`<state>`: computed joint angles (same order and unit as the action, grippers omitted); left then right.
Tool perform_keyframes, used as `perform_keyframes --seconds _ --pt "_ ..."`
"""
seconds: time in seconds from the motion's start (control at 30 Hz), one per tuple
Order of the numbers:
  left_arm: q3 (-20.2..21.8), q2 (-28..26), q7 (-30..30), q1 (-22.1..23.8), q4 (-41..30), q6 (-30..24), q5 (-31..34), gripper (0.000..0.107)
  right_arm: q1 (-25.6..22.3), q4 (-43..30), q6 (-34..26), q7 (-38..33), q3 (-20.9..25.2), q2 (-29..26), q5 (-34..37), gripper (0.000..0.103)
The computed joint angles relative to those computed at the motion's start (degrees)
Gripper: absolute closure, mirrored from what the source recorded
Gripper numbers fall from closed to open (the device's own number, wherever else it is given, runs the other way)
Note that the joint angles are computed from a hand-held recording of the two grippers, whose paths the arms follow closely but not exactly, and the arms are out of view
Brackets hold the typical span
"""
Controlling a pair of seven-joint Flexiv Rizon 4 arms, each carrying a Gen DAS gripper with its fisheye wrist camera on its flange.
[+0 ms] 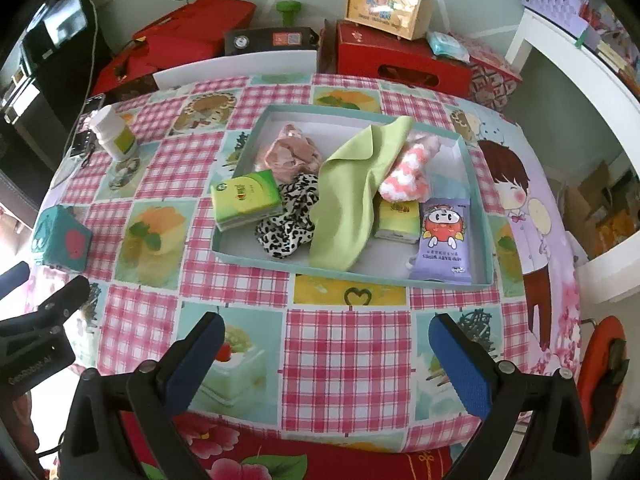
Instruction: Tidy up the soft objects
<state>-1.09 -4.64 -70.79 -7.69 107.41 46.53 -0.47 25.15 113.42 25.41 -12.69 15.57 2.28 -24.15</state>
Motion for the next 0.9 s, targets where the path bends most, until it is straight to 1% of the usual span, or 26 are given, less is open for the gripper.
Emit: perform_keyframes --seconds 0.53,0.9 --pt "0.4 3.6 1.7 0.8 2.6 -1.1 -1.9 0.008 0.7 0.5 -0.6 2.3 1.2 1.9 -1.0 0.000" --pt "0.3 4.1 2.1 1.0 2.6 -1.6 -1.8 0.008 0.4 0.9 -0.7 3.1 1.4 3.0 -1.4 0.000"
